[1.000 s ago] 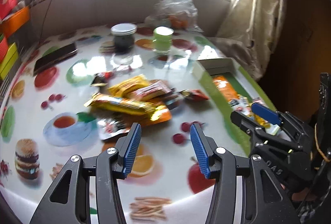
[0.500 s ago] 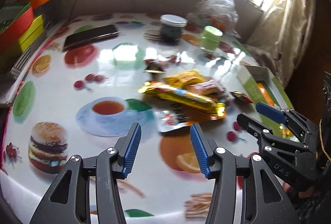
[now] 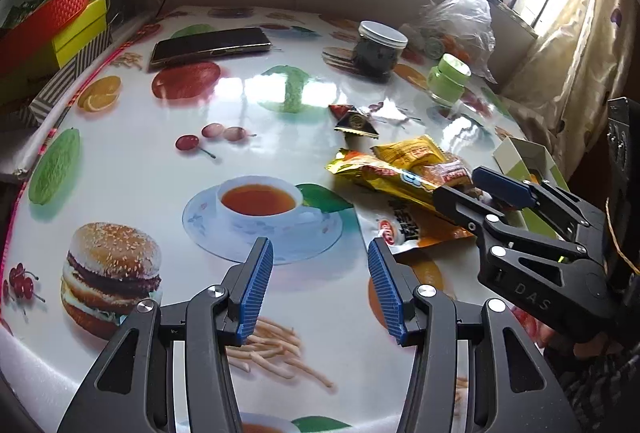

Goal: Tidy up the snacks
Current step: 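Grasp the yellow stick bar from the pile with the right gripper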

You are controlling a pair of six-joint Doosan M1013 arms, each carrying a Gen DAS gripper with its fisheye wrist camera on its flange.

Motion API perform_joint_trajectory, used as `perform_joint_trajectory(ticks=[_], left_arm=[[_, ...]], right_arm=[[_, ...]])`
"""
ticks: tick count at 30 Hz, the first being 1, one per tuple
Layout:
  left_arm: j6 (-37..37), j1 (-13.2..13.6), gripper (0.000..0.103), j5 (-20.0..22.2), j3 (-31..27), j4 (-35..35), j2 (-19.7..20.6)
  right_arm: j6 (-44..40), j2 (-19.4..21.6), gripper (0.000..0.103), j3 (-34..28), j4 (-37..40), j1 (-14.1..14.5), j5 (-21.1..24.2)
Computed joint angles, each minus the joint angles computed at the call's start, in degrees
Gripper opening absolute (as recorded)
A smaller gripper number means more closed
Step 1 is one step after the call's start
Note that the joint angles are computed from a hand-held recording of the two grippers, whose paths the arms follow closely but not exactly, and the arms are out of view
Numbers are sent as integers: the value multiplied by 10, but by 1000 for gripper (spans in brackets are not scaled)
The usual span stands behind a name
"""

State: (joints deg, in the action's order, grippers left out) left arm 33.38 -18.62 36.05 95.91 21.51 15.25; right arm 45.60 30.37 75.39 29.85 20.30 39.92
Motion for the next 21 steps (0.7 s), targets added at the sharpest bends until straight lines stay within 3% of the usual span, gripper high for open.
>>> perform_joint_trajectory(ticks=[10,15,21], left_arm=[[19,12,51,-14,4,-28,2],[31,18,51,-24,9,-42,1],[40,24,51,-31,14,-55,-1]], right_arm=[[-1,25,53,-37,-14,7,51],[5,28,53,-38,-19,10,53],[36,26,31,-32,-48,17,44]])
